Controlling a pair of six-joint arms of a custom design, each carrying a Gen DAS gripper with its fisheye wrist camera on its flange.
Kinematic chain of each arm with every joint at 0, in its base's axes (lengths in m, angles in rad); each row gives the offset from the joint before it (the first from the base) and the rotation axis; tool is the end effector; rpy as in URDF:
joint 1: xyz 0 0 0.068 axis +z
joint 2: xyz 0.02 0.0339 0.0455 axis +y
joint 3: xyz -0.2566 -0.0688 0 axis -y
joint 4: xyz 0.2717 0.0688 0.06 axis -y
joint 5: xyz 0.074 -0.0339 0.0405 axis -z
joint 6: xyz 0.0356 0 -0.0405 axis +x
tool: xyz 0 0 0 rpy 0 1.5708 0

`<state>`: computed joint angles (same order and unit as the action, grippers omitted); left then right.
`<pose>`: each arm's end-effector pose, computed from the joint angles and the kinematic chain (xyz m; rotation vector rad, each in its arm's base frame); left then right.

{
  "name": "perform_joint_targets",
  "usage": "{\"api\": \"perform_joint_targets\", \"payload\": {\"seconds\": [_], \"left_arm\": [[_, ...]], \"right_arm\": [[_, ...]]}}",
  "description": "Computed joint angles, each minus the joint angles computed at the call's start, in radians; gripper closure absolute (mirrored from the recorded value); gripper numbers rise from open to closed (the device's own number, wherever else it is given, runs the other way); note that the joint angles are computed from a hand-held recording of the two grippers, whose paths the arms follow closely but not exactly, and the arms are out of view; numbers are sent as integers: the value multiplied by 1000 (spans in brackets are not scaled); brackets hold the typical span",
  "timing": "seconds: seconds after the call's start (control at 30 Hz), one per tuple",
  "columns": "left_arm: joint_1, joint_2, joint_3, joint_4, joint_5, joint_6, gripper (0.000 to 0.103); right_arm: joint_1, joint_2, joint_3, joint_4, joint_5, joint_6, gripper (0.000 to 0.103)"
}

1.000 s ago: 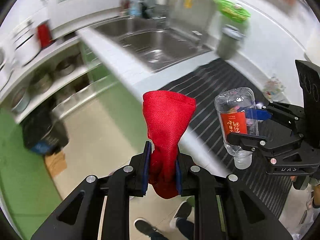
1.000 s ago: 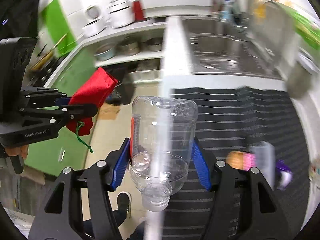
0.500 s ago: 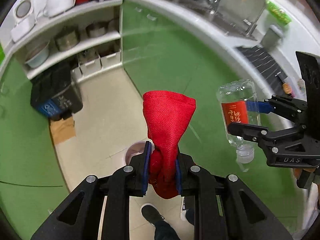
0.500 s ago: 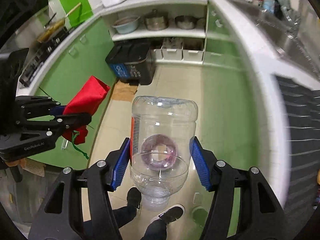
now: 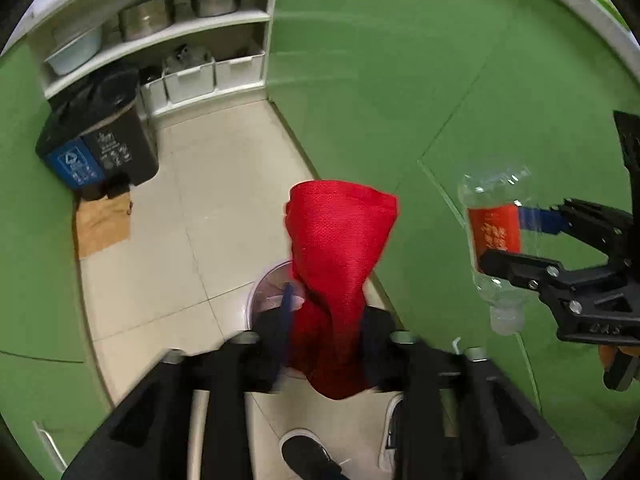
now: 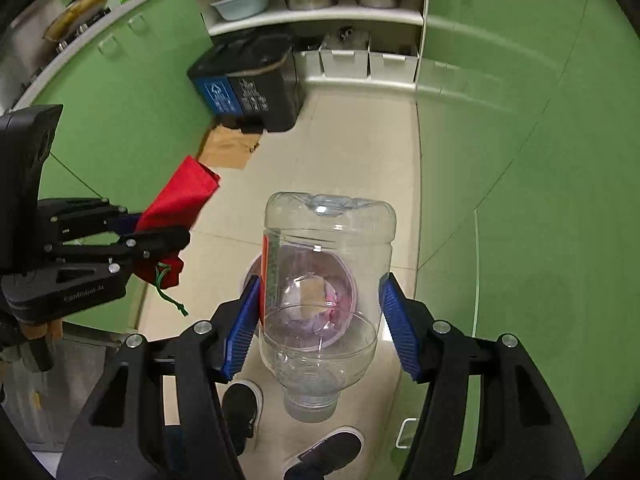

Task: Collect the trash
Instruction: 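Carry the red bag and bottle over the pink bin and release both, then move both tools back over the mat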

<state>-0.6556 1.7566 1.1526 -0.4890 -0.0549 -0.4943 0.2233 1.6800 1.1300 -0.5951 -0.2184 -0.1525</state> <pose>0.2988 -0.2274 0.1635 0.1992 2.6888 -0.2950 0.3453 0.0863 0.1787 -0.5687 2.6475 0.3173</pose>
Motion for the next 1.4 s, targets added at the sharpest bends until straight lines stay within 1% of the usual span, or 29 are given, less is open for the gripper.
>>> {"api": "perform_joint_targets", "payload": {"seconds": [0.03,0.07,0.1,0.23,0.43,0.57,0.63,0.7,0.73,0.83,0.97,1.13,1.2,1.3,1.33,1.4], "left_arm": [[4,8,-21,26,-14,-8,25],[7,10,-33,43,-18,-15,6],[10,11,-47,61,-20,-23,6],[23,11,-72,73,-20,-37,6],[45,-46,-127,84,-25,-50,6],[63,-67,-147,86,-28,-40,6],[72,-78,-155,87,-32,-39,6],[85,-99,-168,87,-40,-39,6],[87,-106,-173,87,-43,-40,6],[94,-129,-181,74,-52,-37,6],[93,-151,-178,47,-52,-40,6],[63,-183,-128,-41,-56,-50,6],[42,-200,-74,-119,-59,-52,6],[8,-224,24,-248,-65,-57,6],[-3,-228,66,-295,-64,-58,6],[-28,-223,192,-420,-61,-63,6]], "right_arm": [[5,12,-16,25,2,1,44],[6,17,-23,35,3,1,44],[10,24,-34,52,5,3,44],[32,47,-48,89,11,23,44],[60,93,-15,91,3,26,44],[86,139,16,104,-24,26,44],[102,165,40,104,-34,29,42],[113,177,52,110,-31,37,23],[118,175,50,124,-26,45,9],[121,182,65,110,-5,63,7],[118,153,62,82,18,70,6],[97,60,63,-8,30,82,5],[84,11,74,-66,33,86,5],[54,-88,129,-213,28,90,5],[42,-113,149,-256,21,89,5],[16,-161,219,-370,10,92,5]]}}
